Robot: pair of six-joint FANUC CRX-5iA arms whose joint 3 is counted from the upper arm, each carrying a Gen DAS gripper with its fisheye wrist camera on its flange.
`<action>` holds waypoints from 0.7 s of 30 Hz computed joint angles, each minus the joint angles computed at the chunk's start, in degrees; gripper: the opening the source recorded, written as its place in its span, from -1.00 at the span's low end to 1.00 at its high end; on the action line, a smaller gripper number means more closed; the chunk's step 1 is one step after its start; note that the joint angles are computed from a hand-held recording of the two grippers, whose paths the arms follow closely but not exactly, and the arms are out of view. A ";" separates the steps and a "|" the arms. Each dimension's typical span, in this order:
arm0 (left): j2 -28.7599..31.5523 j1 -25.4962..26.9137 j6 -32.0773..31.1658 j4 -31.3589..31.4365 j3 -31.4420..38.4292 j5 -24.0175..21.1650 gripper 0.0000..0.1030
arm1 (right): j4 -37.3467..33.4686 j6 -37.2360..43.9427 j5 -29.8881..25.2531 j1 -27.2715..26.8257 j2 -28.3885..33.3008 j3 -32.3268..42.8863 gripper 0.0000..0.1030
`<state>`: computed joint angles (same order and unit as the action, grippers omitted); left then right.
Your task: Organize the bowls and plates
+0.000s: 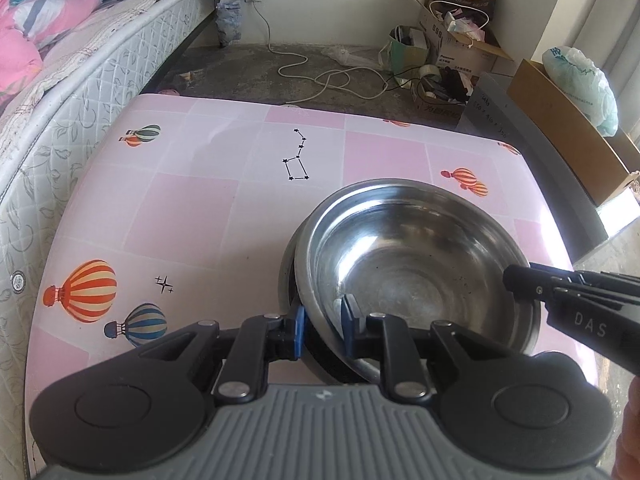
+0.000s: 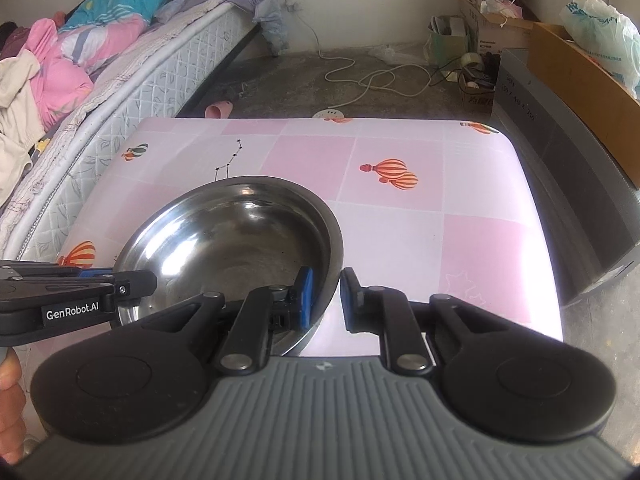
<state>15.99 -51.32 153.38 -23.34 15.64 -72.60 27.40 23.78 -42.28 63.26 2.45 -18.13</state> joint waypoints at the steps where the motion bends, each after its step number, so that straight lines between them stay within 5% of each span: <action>1: 0.22 -0.08 -0.27 -0.18 0.16 -0.31 -0.62 | -0.49 0.48 0.42 -0.24 0.41 0.05 -0.72; 7: -0.68 -0.06 -0.80 -0.08 -1.46 0.97 -0.41 | -2.60 1.95 2.57 -0.99 1.40 0.00 -0.69; 15: -2.95 -0.46 1.54 -1.38 -3.75 2.83 -0.20 | -3.87 0.14 4.89 -2.76 1.32 0.29 -0.33; 21: -2.67 4.43 0.05 6.50 -7.34 7.24 -0.20 | -13.42 5.69 5.00 -5.44 5.54 6.32 -0.13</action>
<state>13.31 -46.89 153.43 -16.84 8.30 -65.37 13.99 29.47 -37.28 57.82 7.99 -11.81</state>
